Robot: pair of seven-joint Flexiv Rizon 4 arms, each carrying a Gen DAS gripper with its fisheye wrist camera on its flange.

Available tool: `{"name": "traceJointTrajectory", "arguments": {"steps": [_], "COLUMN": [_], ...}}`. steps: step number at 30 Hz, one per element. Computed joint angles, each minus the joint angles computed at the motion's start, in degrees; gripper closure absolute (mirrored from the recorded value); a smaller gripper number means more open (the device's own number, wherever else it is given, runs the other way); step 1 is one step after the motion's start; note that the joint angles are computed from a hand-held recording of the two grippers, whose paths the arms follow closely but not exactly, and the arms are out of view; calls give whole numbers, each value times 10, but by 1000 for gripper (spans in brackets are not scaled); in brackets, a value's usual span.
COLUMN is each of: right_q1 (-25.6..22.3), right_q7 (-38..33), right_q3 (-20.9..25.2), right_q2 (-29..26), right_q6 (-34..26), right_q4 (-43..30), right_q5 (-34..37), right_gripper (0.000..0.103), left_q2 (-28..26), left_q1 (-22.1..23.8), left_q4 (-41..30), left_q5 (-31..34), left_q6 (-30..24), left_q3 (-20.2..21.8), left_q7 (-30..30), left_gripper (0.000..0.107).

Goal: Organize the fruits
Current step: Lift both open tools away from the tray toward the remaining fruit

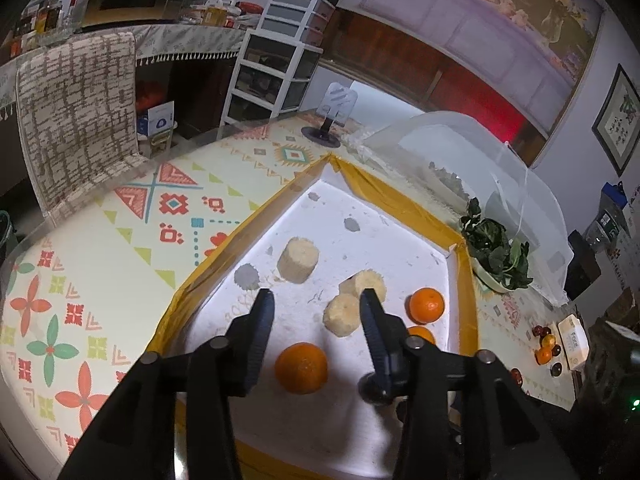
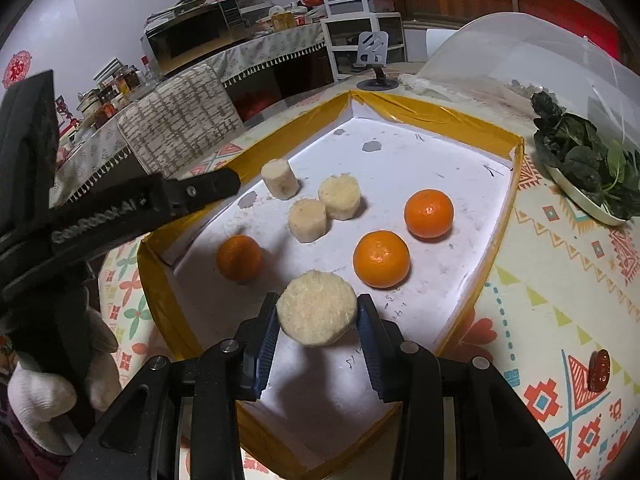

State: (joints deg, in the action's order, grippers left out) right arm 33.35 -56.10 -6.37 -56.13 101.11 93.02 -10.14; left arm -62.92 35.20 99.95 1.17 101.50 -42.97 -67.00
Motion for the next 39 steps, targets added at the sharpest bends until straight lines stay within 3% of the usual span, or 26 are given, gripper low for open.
{"name": "traceJointTrajectory", "arguments": {"steps": [5,11,14,23,30,39], "right_q1": [13,35,60,79,66,26], "right_q7": [-2,-8,-14,-43,-69,-92], "right_q3": [-14,-40,-70,-93,-77,-39], "right_q2": [8,29,40,72,89,104], "right_q6": [20,60,80,130,174,224], "right_q4": [14,52,81,172,224,273], "right_q5": [12,53,90,185,238,284], "right_gripper": [53,49,41,41,41,39], "left_q2": [21,52,81,148,170,179], "left_q1": [-12,-35,-72,-228,-285,-320], "left_q4": [13,29,43,89,108,121], "left_q5": [10,29,44,75,102,95], "left_q6": [30,59,100,239,235,215], "left_q3": [18,52,98,263,297,303], "left_q7": [-17,-47,-64,-92,-96,-86], "left_gripper": [51,50,49,31,31,31]}}
